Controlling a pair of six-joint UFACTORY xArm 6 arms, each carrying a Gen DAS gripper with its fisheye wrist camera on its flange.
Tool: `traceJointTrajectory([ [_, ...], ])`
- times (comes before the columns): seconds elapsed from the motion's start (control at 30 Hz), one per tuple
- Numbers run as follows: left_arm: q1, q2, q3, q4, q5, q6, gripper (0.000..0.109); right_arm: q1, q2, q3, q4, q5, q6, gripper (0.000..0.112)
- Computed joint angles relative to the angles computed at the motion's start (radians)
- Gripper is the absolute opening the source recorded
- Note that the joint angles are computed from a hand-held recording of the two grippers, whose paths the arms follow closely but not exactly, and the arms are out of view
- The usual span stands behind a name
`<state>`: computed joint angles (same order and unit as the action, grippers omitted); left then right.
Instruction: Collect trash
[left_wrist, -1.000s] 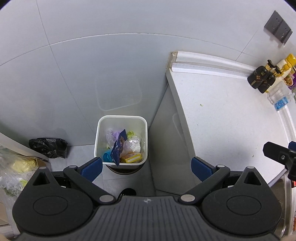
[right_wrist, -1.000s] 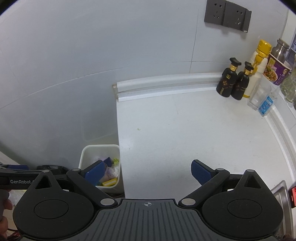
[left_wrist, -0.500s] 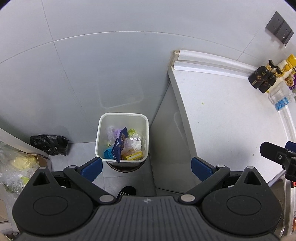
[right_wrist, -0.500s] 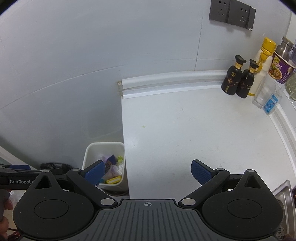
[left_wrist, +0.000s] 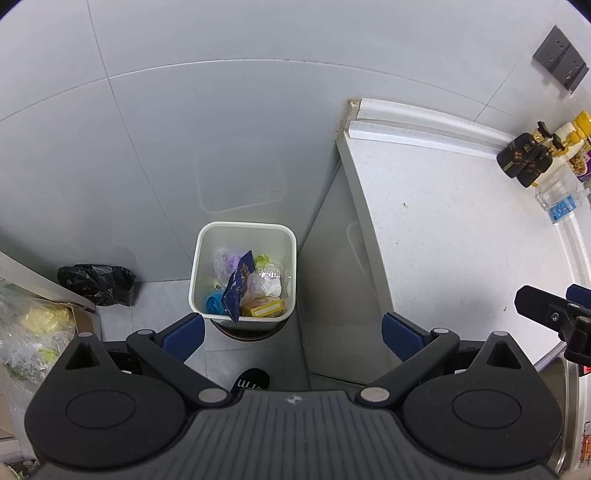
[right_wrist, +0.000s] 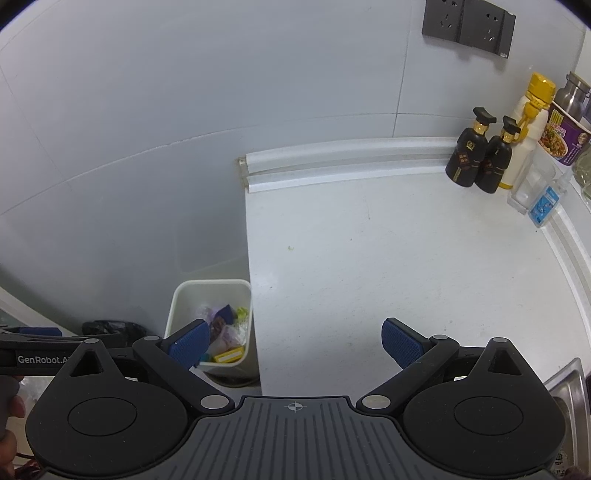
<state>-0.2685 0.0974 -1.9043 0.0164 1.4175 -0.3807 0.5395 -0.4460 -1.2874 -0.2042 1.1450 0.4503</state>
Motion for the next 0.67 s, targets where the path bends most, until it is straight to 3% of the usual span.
traceJointTrajectory([
  [0.67, 0.006, 0.026, -0.028, -0.021, 0.023, 0.017, 0.102, -0.017, -0.006, 0.037, 0.040, -0.020, 0.000, 0.101],
])
